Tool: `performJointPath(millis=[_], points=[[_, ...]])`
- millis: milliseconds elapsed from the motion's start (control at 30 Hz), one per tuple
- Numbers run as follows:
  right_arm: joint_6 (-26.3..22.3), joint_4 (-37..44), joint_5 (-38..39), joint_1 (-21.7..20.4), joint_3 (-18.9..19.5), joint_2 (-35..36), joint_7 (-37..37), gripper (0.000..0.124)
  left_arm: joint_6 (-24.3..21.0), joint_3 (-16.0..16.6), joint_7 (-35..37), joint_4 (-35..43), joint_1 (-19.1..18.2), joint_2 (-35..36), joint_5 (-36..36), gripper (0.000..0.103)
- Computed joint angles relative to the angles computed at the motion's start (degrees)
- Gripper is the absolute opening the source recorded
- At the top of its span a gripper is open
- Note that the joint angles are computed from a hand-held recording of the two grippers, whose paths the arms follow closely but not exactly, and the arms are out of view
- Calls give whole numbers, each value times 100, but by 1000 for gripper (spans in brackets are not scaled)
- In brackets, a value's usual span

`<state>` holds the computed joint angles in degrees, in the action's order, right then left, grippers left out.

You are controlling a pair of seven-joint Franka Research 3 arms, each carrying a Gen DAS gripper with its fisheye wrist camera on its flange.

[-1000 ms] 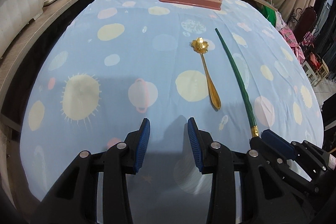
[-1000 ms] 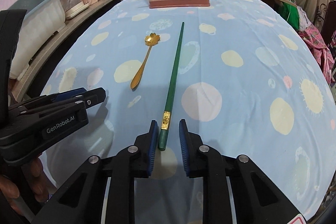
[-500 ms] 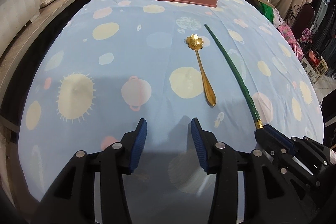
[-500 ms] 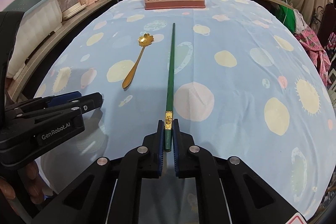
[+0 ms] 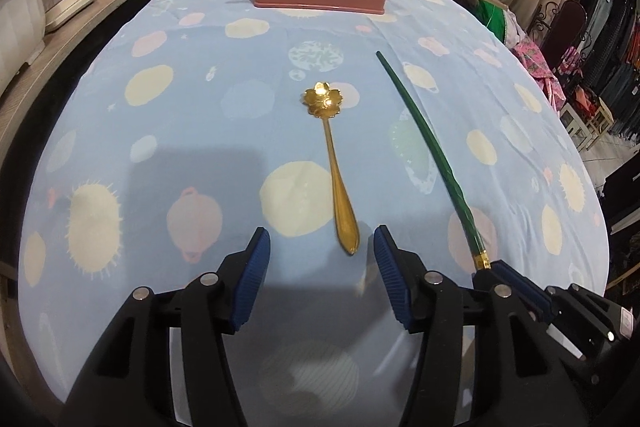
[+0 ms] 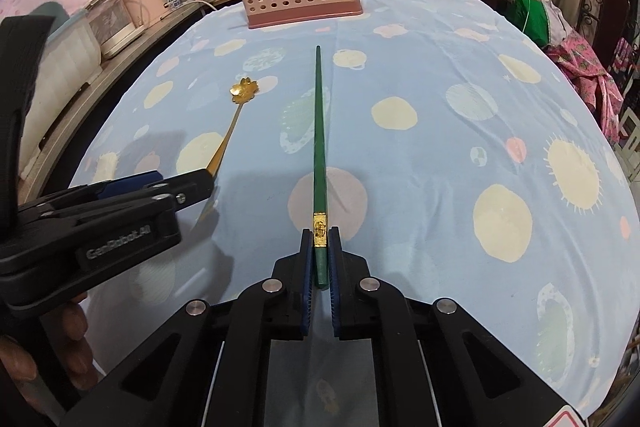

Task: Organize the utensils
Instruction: 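Grasp the green chopstick with the right gripper while the left grasps the gold spoon, then lift the green chopstick and gold spoon and carry them above the basket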

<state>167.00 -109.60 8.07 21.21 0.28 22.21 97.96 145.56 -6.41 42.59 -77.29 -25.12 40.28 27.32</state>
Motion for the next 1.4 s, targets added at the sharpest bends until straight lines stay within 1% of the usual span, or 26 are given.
performJointPath(millis=[67, 100, 133, 167, 233, 267, 333, 533, 667, 800, 1000, 1267, 1300, 1367, 1400], points=[[1, 8, 34, -28, 28, 10, -35, 7, -76, 45, 23, 138, -48, 80, 60, 50], [1, 13, 40, -28, 30, 15, -39, 7, -103, 61, 15, 191, -65, 112, 77, 46], [5, 11, 50, -31, 36, 17, -48, 7, -99, 64, 15, 194, -65, 114, 85, 40], [7, 13, 60, -34, 41, 21, -57, 7, -77, 72, 14, 191, -68, 116, 103, 38], [12, 4, 63, -27, 33, 14, -59, 7, -45, 76, 20, 158, -66, 99, 128, 26], [12, 4, 65, -25, 31, 14, -61, 7, -8, 69, 27, 121, -55, 80, 130, 23], [17, 2, 51, -8, 14, 13, -50, 7, 70, 37, 49, 48, -17, 48, 103, 10], [11, -3, 97, -39, 46, 5, -83, 7, 341, -30, 22, -295, 83, -142, -20, 10], [24, -48, 149, -61, 76, -49, -113, 7, 487, -10, -88, -580, 100, -364, -10, 10], [116, -158, 208, -92, 105, -176, -150, 7, 654, 52, -305, -850, 93, -626, 111, 10], [260, -250, 326, -151, 156, -353, -220, 7, 855, 183, -710, -1065, 61, -928, 474, 10], [457, -232, 772, -388, 392, -587, -542, 7, 1034, 174, -917, -1117, 156, -1139, 736, 9], [495, -240, 851, -424, 432, -614, -609, 7, 1053, 156, -900, -1108, 183, -1154, 734, 8], [533, -206, 1016, -496, 505, -652, -734, 7, 1102, 146, -902, -1112, 219, -1185, 739, 1], [551, -171, 1165, -575, 589, -671, -846, 7, 1108, 130, -881, -1100, 243, -1193, 721, 1]])
